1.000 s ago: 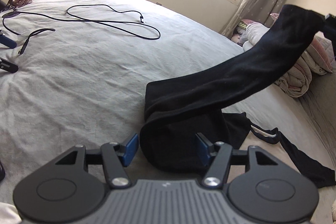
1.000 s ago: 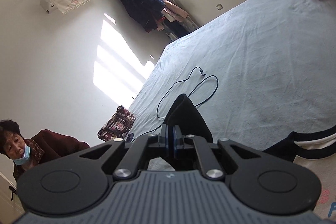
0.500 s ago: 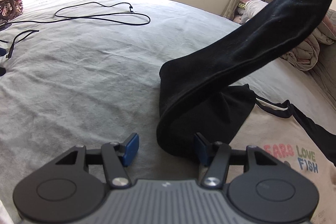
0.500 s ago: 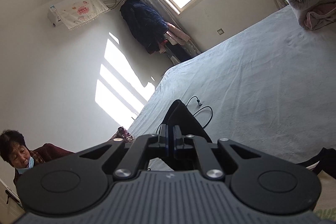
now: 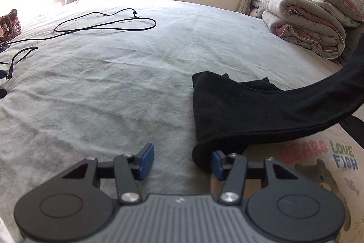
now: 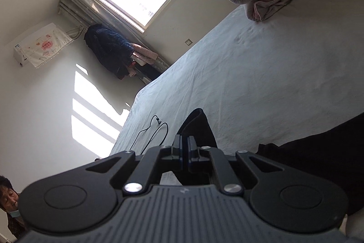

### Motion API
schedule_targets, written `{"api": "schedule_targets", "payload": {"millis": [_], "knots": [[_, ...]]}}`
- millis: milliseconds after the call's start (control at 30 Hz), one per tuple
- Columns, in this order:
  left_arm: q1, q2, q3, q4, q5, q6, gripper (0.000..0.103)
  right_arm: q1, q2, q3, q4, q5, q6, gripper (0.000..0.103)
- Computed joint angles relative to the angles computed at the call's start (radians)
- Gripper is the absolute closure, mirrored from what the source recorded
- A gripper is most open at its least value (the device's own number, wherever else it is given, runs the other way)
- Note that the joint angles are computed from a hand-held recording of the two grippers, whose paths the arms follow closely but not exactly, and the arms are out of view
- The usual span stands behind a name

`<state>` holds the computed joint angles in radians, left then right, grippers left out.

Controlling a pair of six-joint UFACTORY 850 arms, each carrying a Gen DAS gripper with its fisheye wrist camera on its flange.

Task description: Fold clothes

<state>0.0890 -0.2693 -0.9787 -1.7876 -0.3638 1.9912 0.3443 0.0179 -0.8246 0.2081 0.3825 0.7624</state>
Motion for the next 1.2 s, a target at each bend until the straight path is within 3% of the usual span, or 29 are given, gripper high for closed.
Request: {"api": "schedule_targets", "payload": {"millis": [367, 467, 567, 700, 867, 1000, 1100, 1200], "knots": [[0.002, 0.014, 0.01, 0.022, 0.019, 0.046, 0.05, -0.069, 0.011, 0.239, -0.104, 0.091, 0.206, 0.095], [0.019, 0.015, -0.006, 0.158, -0.009, -0.027, 0.05, -0.058, 0.025, 0.259, 0.068, 0.018, 0.005, 0.088], [0.049, 0.015, -0.034, 0.288, -0.068, -0.11, 0.049, -0.055, 0.065, 0.284, 0.209, -0.021, -0.177, 0.088], [0.071, 0.027, -0.049, 0.23, -0.162, -0.087, 0.05, -0.019, 0.099, 0.273, 0.305, -0.025, -0.361, 0.088], [0.047, 0.015, -0.076, 0.224, -0.288, -0.134, 0.05, 0.061, 0.022, 0.155, 0.449, -0.051, -0.658, 0.088], [0.021, -0.015, -0.087, 0.242, -0.313, -0.142, 0.051, 0.094, -0.067, 0.078, 0.543, -0.068, -0.854, 0.088], [0.006, -0.049, -0.099, 0.335, -0.259, -0.204, 0.053, 0.092, -0.115, 0.056, 0.653, -0.08, -0.976, 0.088], [0.016, -0.056, -0.066, 0.287, -0.24, -0.074, 0.059, 0.093, -0.135, 0.059, 0.791, -0.071, -1.108, 0.093]]}}
